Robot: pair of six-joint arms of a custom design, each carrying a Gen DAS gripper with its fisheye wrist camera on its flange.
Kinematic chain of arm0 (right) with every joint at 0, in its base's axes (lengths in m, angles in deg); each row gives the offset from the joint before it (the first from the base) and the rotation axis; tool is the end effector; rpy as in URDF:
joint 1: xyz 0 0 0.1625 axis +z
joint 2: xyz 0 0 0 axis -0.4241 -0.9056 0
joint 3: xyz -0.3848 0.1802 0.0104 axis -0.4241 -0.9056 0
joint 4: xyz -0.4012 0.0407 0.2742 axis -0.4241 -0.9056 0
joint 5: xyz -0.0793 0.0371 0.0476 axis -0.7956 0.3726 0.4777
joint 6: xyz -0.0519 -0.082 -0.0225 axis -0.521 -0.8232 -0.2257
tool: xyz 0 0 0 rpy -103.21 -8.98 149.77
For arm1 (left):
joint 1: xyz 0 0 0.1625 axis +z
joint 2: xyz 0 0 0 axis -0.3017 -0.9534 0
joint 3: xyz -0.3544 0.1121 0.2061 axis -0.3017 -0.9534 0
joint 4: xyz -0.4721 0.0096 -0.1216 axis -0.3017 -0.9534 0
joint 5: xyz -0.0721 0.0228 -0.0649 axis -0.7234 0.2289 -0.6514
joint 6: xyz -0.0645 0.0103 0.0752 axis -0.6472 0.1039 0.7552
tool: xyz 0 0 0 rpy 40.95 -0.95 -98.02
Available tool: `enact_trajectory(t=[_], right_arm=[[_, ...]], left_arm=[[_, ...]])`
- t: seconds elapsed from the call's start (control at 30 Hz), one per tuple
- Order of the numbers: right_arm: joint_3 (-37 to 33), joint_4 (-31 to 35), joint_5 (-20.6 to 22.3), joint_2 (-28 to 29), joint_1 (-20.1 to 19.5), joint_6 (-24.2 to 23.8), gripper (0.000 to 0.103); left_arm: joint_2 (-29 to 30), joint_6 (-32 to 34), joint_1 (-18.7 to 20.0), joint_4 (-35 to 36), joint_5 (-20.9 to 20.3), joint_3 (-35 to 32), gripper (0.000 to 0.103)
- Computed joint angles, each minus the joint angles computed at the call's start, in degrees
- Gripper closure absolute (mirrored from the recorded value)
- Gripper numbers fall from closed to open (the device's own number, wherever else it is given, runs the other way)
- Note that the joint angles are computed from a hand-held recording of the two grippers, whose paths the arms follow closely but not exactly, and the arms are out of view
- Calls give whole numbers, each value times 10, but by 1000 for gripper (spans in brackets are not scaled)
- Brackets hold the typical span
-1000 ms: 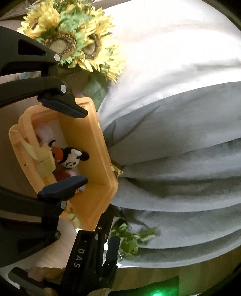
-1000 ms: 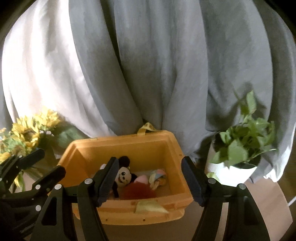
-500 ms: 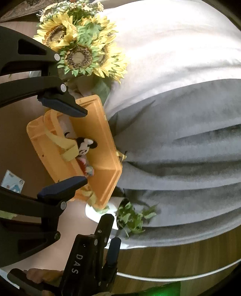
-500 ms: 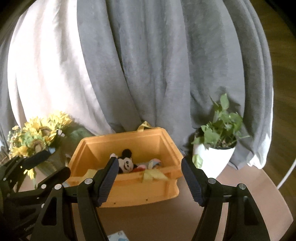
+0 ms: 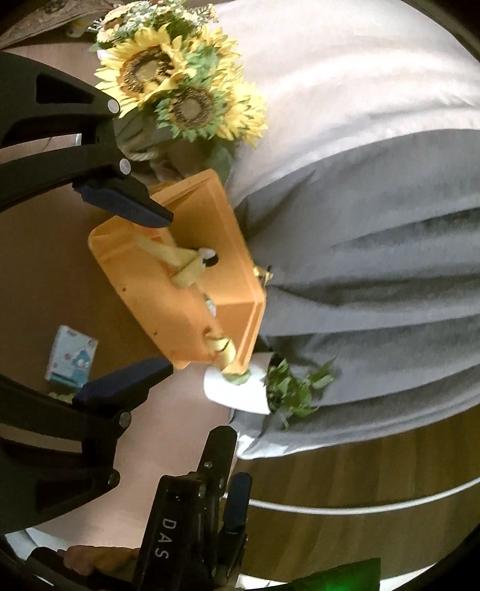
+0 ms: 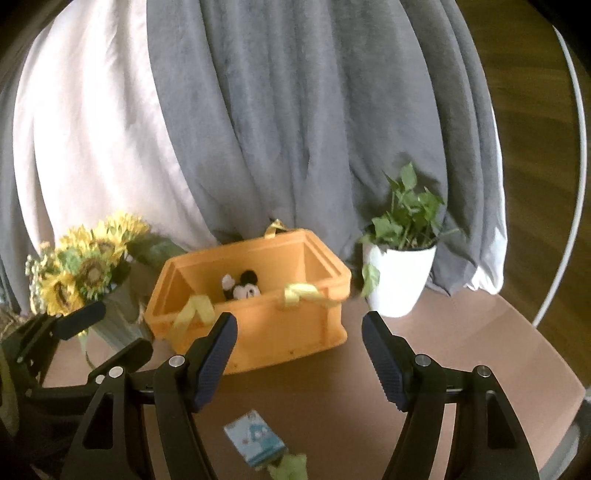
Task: Organize soft objects
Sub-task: 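Withdraw both tools from the crate toward the tissue pack and frog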
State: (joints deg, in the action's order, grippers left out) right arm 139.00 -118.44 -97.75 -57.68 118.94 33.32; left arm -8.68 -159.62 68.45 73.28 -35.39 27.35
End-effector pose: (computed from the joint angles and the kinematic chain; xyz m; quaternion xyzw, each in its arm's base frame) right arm 0.1398 -0.6638 0.2452 0.1845 -0.8101 0.4637 0.3078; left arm -0.2966 -0.6797 0.0378 0.3587 0.7919 -0.4053 0.2828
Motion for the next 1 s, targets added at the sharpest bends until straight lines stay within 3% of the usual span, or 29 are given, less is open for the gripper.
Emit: enact_trajectory(t=[0.5,1.0], right_arm=[[66,15,-42,-21,-12,48,32],[73,130,-75,-19,-39,134,32]], left_arm=[[26,-14,15,86,35,-7,27],[89,-23,46,190,67,-73,23]])
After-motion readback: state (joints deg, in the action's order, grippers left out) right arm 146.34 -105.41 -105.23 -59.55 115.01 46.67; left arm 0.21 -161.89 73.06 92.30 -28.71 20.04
